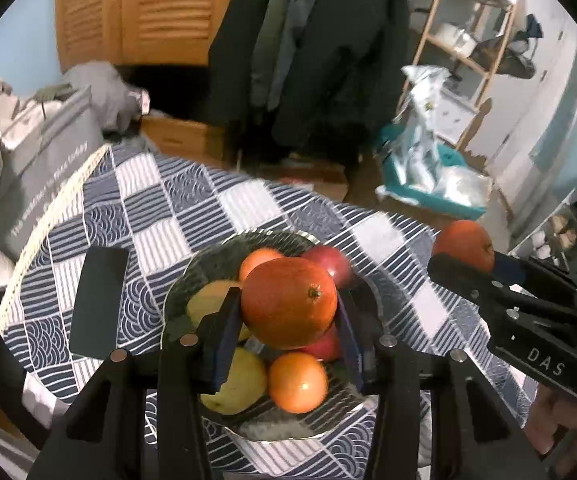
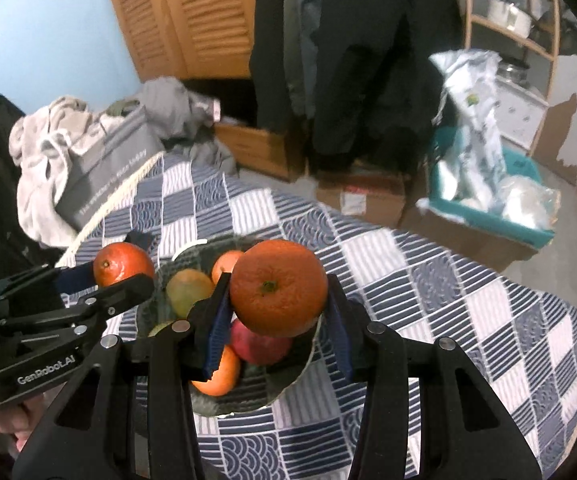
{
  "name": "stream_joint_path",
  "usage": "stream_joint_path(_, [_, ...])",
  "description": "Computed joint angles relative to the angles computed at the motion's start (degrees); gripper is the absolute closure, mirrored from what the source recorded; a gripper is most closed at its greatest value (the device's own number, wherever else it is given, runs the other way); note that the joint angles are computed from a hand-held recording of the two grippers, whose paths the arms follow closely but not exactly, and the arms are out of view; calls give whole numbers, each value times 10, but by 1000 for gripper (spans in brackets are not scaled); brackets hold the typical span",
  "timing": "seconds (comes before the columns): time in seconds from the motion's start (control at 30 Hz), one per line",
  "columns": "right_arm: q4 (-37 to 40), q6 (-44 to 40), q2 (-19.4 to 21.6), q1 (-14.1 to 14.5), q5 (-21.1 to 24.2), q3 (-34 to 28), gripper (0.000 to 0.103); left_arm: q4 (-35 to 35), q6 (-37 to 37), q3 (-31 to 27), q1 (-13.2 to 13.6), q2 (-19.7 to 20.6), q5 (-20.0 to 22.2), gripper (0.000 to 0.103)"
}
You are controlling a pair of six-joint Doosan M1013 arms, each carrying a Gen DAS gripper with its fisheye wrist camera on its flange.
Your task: Organize fruits
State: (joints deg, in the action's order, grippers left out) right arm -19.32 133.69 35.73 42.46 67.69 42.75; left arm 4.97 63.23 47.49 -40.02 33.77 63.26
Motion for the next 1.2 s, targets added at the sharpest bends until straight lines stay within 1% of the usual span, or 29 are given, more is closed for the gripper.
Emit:
stream_joint_path(0.1, [23,-12,15,-4,6,-9,60,1,-6,3,4,7,18,56])
stream_joint_path(0.17, [52,-21,22,-9,4,-11,60,3,-12,4,6,10,30,56])
stream_joint_path(0.3, [87,-37,39,-13,13,-19,60,-13,-14,6,14,16,49,56])
stream_joint_path(0.43, [103,-51,52,-15,26,-32,60,-21,-15,13,17,17,56,56])
stream_joint_path(0.67, [128,-62,64,-18,23,-49,59,-25,-12,12,19,21,68,56])
stream_joint_path(0.77, [136,-67,67,-18,19,-54,59,-29,-9,15,20,19,63,50])
stream_joint_path(0.8, [138,-68,68,-18,19,-56,58,-30,-9,15,20,19,61,46])
stream_joint_path(0.83, [139,-69,70,-19,20,-59,58,-25,-11,15,20,18,59,46])
stream_joint_path(0.87, [141,-70,71,-19,20,-60,56,-23,-11,16,19,17,58,45])
stream_joint_path(0.93, [139,-67,69,-20,15,-57,54,-27,-9,15,20,17,58,38])
stream_joint_path(1.03, [142,-61,62,-22,-2,-49,50,-26,-8,16,20,15,55,38])
stream_joint_path(1.2, [129,-52,54,-22,-13,-47,49,-15,1,11,15,12,55,38])
